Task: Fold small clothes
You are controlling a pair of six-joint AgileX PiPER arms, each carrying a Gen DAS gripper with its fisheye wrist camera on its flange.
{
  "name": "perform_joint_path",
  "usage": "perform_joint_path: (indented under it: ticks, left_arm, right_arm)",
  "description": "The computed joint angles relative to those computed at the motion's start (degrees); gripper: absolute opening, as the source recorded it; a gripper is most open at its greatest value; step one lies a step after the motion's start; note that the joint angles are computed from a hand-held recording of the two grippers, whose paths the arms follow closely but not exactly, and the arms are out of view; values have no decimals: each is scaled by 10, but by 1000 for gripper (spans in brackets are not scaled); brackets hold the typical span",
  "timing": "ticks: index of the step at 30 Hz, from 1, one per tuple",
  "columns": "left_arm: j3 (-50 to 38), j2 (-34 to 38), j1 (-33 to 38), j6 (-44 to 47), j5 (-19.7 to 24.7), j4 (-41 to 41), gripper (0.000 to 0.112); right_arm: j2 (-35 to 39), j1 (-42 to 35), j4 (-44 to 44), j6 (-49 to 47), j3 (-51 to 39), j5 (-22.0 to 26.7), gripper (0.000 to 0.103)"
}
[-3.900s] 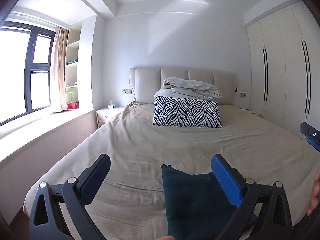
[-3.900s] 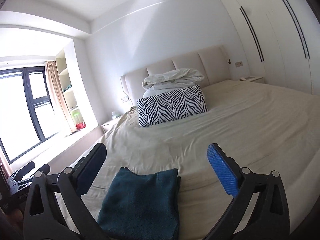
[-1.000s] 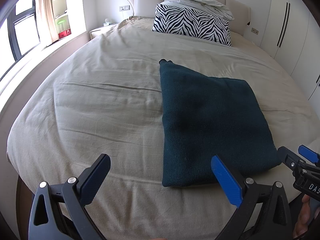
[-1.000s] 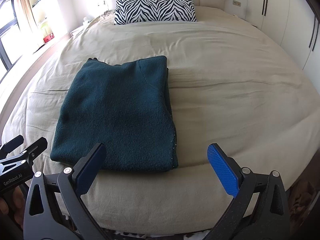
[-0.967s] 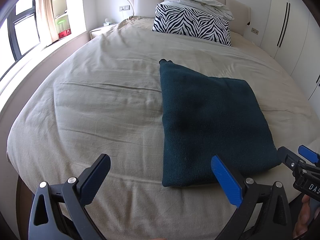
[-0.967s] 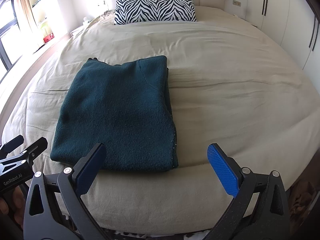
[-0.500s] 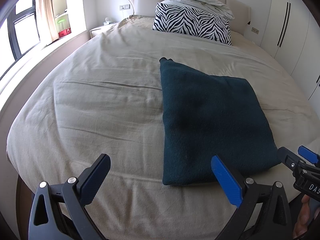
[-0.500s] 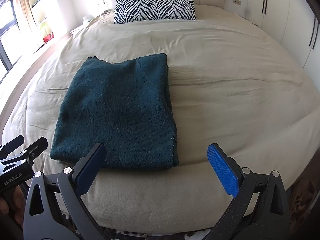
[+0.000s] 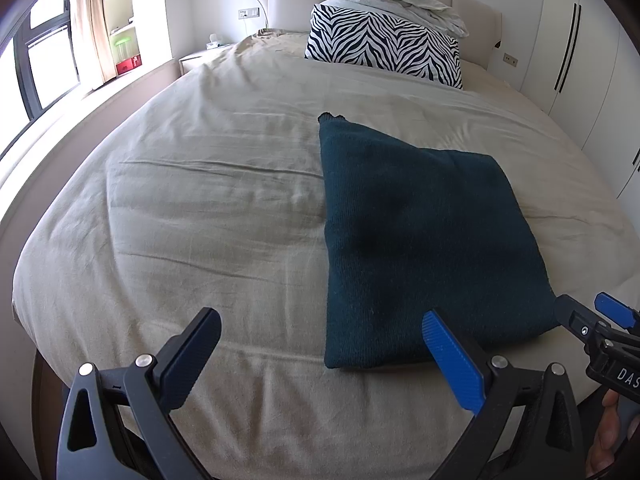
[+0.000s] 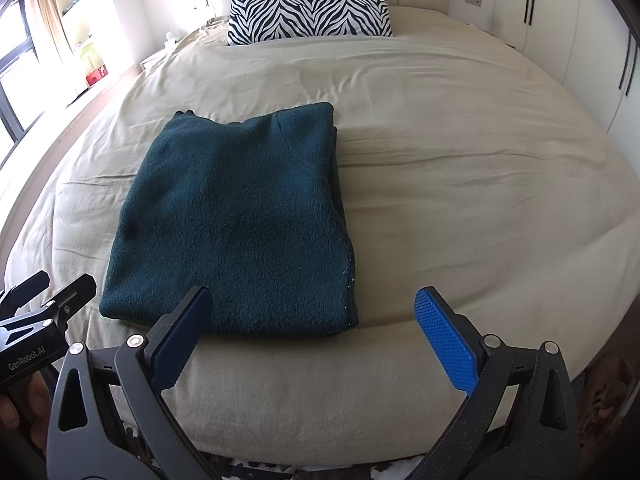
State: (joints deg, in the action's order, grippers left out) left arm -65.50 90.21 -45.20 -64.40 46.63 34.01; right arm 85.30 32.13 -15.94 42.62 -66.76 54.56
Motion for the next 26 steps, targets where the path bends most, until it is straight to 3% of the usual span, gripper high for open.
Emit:
perform_joint_path:
  ticks: [26]
  left_arm:
    - [12,-5,4,11,-8,-3,103]
  right_arm:
    - [-8,-23,29,-32,15,-10,103]
